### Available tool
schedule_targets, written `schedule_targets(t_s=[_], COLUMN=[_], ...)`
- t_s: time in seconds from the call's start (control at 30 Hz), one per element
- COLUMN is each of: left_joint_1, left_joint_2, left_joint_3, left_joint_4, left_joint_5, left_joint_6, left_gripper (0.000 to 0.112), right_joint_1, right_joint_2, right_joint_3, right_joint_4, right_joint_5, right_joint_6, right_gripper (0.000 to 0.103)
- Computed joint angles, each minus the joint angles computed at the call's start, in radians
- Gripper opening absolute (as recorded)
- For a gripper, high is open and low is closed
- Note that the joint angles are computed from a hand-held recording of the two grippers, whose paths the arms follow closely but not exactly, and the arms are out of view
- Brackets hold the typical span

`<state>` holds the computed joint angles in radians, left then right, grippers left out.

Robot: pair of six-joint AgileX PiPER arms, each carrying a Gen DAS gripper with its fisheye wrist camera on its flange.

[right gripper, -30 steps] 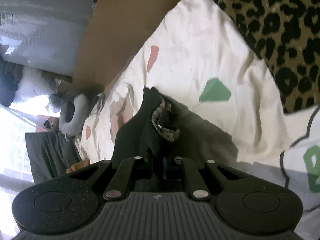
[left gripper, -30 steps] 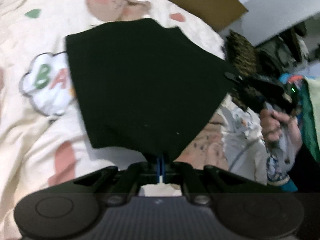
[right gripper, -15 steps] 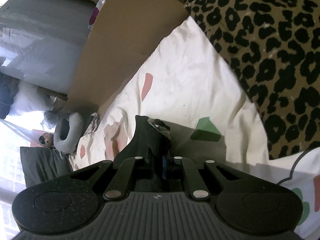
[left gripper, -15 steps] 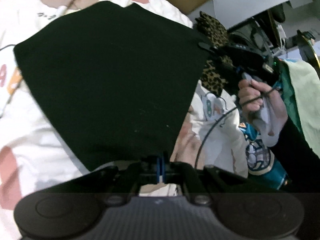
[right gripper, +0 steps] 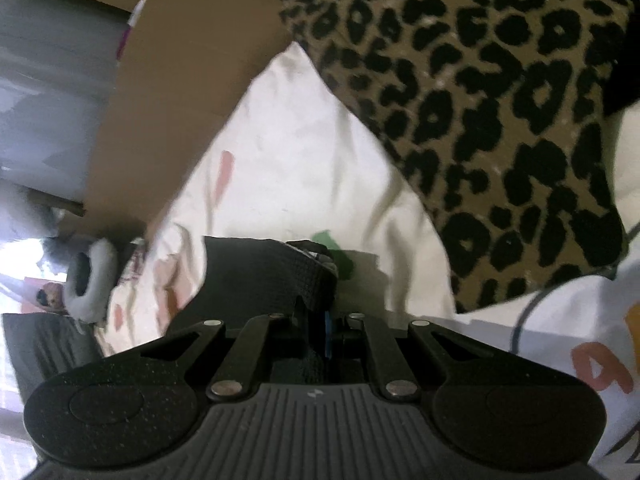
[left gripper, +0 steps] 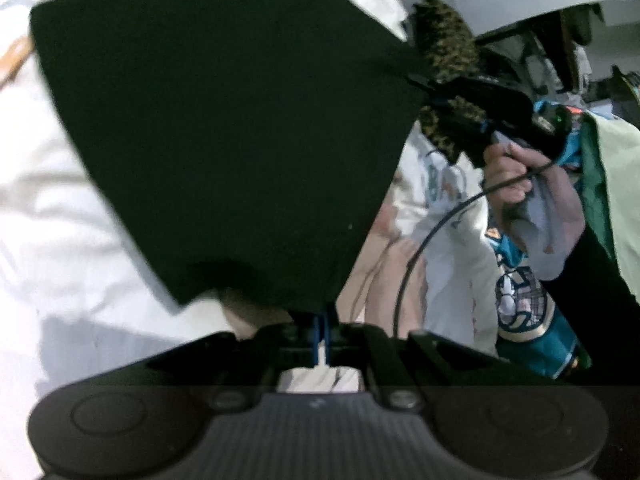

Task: Fold clothes
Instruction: 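Swing the held garment over with the left gripper toward the right gripper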

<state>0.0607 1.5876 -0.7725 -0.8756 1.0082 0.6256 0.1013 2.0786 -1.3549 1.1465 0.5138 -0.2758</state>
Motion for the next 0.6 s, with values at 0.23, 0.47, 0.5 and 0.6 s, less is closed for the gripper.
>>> schedule_targets(t_s=[0.23,0.47,0.5,0.6], left_joint_1=[0.046,0.106,0.121,0.143], left_joint_2=[-0.021,-0.025,-0.022,-0.013], left_joint_3=[-0.027,-0.120,-0.132,-0.164], left_joint_4=[0.111,0.268,0.284,0.340], left_joint_5=[0.035,-0.020,-0.018,-0.020], left_joint_6=[-0.052,-0.181,-0.189,-0.223], left_gripper=[0.013,0.031,0.031,0.031], right_joint_1=[-0.009,0.013,0.015,0.021], right_joint_2=[-0.038,-0.086,-0.090,-0.101], right_joint_3=[0.095,0.185,0.194,0.224], right_joint_4=[0.110,0.159,0.165,0.195], right_joint_5=[0.001,0.018,0.023,0.040], right_joint_6=[-0.084,-0.140,-0.146,-0.178], right_gripper=[0.029,0.035,0.035,0.035])
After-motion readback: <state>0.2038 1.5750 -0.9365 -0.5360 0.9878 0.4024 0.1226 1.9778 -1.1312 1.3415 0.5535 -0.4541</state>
